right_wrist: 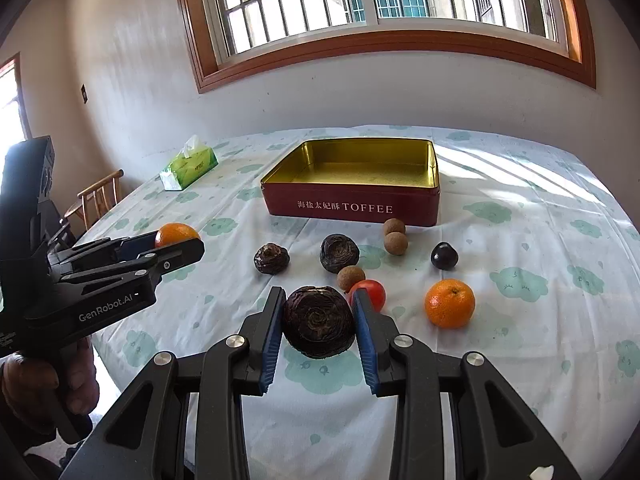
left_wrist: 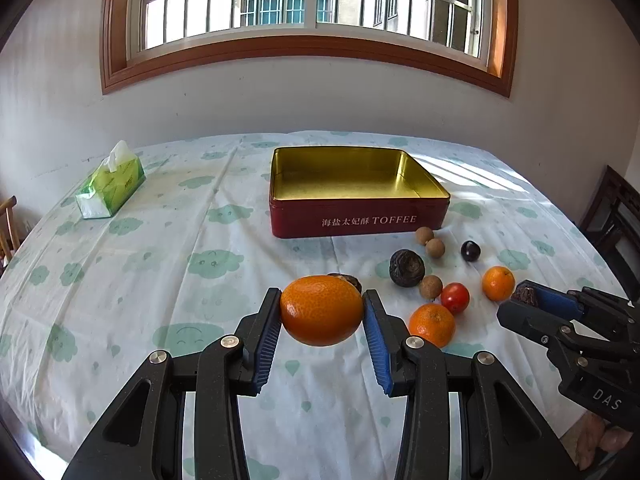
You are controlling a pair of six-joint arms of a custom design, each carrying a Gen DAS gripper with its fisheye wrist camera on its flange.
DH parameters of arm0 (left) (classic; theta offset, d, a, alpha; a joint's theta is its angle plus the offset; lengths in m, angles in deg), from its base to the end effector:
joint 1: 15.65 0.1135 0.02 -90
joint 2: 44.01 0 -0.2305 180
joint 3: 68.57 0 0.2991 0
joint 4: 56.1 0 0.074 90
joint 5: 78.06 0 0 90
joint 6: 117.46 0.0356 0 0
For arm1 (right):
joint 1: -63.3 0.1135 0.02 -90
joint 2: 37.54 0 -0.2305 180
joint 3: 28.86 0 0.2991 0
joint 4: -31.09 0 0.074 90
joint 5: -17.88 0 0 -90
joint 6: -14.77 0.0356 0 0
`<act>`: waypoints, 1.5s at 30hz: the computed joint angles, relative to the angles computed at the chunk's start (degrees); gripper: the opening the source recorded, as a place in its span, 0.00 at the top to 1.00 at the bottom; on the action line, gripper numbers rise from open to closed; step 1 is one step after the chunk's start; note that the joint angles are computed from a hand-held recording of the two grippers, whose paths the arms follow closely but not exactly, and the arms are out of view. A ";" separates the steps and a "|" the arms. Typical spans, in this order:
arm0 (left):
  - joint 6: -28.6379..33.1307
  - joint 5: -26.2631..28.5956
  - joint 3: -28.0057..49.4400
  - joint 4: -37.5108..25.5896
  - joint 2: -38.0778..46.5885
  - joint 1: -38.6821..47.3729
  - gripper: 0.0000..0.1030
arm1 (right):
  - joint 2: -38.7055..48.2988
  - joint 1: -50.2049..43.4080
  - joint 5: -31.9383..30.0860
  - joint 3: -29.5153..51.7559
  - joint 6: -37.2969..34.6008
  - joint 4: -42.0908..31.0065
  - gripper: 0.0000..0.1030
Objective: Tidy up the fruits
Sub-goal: 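Carry the orange with the left tool while the right tool carries the dark fruit over the tin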
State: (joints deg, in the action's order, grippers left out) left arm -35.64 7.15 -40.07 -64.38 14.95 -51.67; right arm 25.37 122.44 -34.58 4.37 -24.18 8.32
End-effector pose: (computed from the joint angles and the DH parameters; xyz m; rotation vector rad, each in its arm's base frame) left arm 0.1994 -0.1413 0.0909 0.5004 2.2080 -0.3208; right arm 0.1403 0.1925 0.0896 0.1002 2.2553 0.1891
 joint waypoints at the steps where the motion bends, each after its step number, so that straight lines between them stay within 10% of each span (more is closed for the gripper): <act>1: -0.04 -0.38 0.21 0.09 0.02 -0.21 0.60 | -0.20 -0.11 0.02 0.02 -0.15 0.03 0.70; 27: 0.08 -2.24 1.83 1.49 2.41 -0.69 0.60 | 1.09 -2.46 -1.71 0.42 -1.87 1.96 0.69; 45: 2.32 -1.36 18.26 7.45 23.86 2.50 0.60 | 6.90 -18.99 -10.89 3.81 -16.97 11.48 0.69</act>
State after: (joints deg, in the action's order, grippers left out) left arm -33.32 5.79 -21.81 -56.92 38.81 -49.18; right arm 32.26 103.45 -45.47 8.18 -41.14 19.80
